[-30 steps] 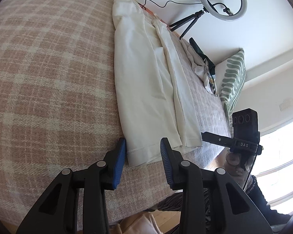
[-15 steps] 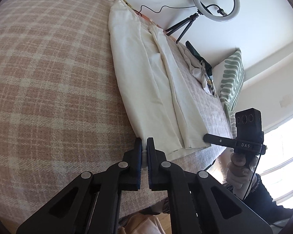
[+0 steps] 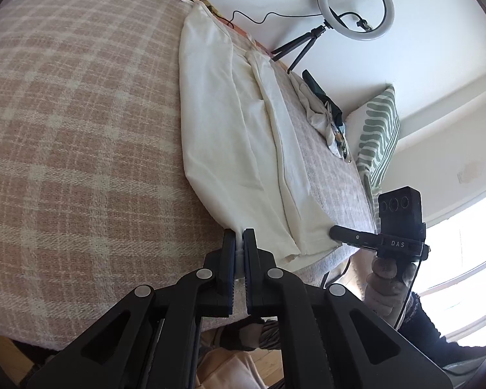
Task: Fold small clothes
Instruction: 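Lift the hem and fold it up toward the straps, then release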
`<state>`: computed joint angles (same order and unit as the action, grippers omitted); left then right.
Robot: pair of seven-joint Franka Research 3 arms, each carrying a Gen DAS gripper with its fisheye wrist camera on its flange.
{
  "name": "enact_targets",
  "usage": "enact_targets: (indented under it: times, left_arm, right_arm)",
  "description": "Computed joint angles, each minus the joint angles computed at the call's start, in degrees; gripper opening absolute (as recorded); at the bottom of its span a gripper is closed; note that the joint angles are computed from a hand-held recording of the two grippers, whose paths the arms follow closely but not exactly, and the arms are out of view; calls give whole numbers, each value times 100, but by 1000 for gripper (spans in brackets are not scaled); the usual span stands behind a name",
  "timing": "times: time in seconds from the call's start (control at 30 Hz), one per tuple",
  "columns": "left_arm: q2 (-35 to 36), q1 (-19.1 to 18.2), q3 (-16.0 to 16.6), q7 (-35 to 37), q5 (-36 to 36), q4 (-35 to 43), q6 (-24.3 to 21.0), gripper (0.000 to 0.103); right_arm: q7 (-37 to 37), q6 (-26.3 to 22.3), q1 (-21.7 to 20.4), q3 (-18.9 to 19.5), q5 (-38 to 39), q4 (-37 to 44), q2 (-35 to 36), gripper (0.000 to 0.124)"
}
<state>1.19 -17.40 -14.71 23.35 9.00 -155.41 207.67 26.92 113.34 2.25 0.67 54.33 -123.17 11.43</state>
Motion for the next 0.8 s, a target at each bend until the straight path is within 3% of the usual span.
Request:
enact_targets:
  times: [0.3,0.5,0.63,0.73,0.8]
  left_arm:
    - [-257,128,13,743,-661,337,-520,3]
    - [97,214,122,1264,-1079,764,-643,3]
    - [369,-105,371,2190,-2089,1028,-817,3]
    - [542,277,287,1566,-1324,1082,-787,3]
    - [601,314,347,1392,-1205,1125,-778,3]
  right_arm:
    - [142,-225,-100,11,610,438,117,5]
    - [401,367,70,160,787,823,334,6]
    - [764,622,155,280,792,1175,677,6]
    - [914,970,250,351,608,1294,828,6]
    - [1133,955,230,393,552,1459,998,6]
